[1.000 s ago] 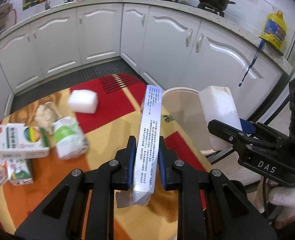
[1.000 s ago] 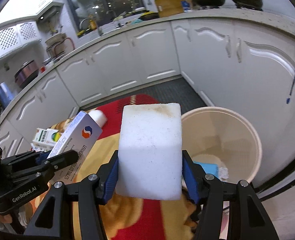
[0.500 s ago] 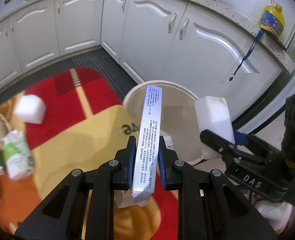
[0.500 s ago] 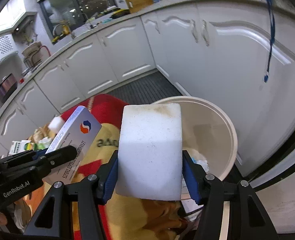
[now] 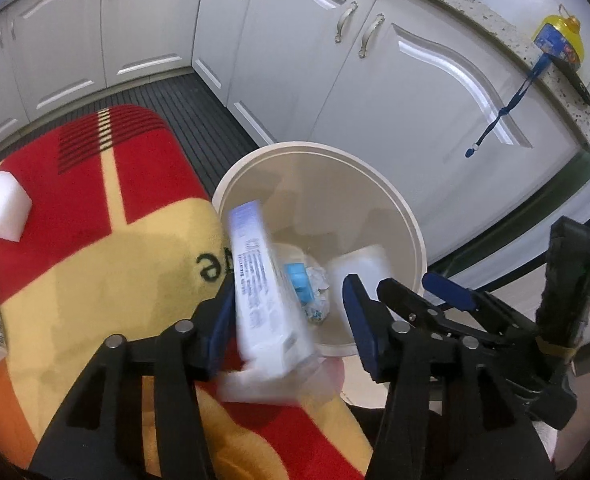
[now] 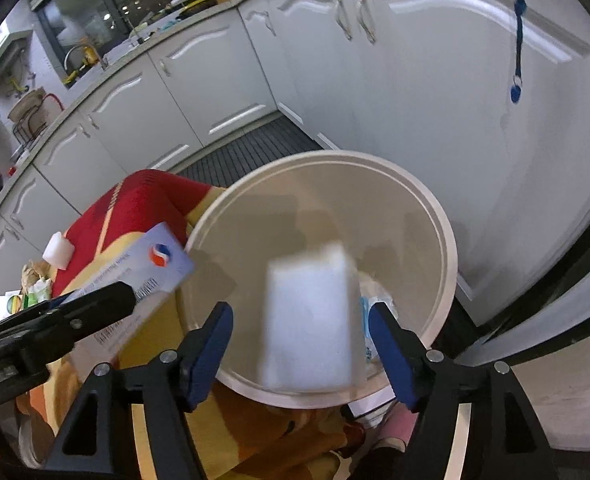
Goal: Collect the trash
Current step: 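Carry the box and sponge to the bin and open both tools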
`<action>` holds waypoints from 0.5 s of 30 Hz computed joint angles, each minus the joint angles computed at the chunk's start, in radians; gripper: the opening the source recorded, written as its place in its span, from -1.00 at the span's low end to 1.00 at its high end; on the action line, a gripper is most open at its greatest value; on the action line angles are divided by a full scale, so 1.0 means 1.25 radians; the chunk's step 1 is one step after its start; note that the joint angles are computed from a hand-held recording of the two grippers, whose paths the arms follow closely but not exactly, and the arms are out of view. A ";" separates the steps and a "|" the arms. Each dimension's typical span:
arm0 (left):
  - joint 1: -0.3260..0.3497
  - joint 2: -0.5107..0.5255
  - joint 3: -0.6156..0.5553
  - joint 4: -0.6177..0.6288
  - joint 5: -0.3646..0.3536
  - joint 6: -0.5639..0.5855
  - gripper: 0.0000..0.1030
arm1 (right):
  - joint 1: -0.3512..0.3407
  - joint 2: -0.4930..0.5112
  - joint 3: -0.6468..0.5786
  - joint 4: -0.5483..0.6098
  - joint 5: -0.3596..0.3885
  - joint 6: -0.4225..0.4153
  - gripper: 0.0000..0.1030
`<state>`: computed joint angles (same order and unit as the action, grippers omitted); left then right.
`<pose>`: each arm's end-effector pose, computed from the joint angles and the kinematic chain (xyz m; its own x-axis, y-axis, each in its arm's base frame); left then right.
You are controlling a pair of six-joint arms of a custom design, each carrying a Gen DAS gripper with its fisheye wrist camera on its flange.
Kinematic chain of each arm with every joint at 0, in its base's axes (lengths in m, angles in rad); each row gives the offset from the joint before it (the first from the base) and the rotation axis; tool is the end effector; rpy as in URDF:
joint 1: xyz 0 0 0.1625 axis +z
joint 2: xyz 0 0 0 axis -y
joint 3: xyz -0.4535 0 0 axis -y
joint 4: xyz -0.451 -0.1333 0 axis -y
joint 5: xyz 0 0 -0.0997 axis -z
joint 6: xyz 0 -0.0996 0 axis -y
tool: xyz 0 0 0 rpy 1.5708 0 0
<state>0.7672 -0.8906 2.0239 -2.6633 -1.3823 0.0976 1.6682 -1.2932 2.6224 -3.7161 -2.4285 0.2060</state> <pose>-0.3062 -0.5064 0.0047 -0.6030 0.7766 -0.1824 0.7817 0.6208 0.0588 0.0915 -0.3407 0.1887 -0.7034 0.6140 0.3582 0.0789 0.5682 -0.8191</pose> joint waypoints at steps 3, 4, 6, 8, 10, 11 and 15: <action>-0.003 -0.007 0.008 -0.007 0.011 0.013 0.00 | -0.007 0.000 0.002 0.002 0.008 0.004 0.32; -0.004 -0.009 0.010 -0.008 0.011 0.016 0.00 | -0.008 0.000 0.004 0.002 0.012 0.006 0.32; -0.005 -0.013 0.014 -0.011 0.013 0.019 0.00 | -0.007 -0.001 0.005 0.003 0.015 0.008 0.32; -0.007 -0.018 0.018 -0.019 0.016 0.024 0.00 | 0.001 0.002 0.006 0.003 0.009 0.010 0.32; -0.011 -0.022 0.022 -0.027 0.019 0.025 0.00 | 0.010 0.003 0.002 0.005 0.003 0.011 0.32; -0.013 -0.025 0.025 -0.031 0.021 0.026 0.00 | 0.013 0.005 -0.001 0.005 0.001 0.010 0.32; -0.015 -0.037 0.035 -0.043 0.030 0.028 0.00 | 0.038 0.005 -0.008 0.010 -0.021 0.011 0.33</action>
<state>0.7488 -0.9369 2.0673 -2.7172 -1.3446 0.1329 1.7163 -1.2870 2.6126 -3.7042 -2.4547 0.2192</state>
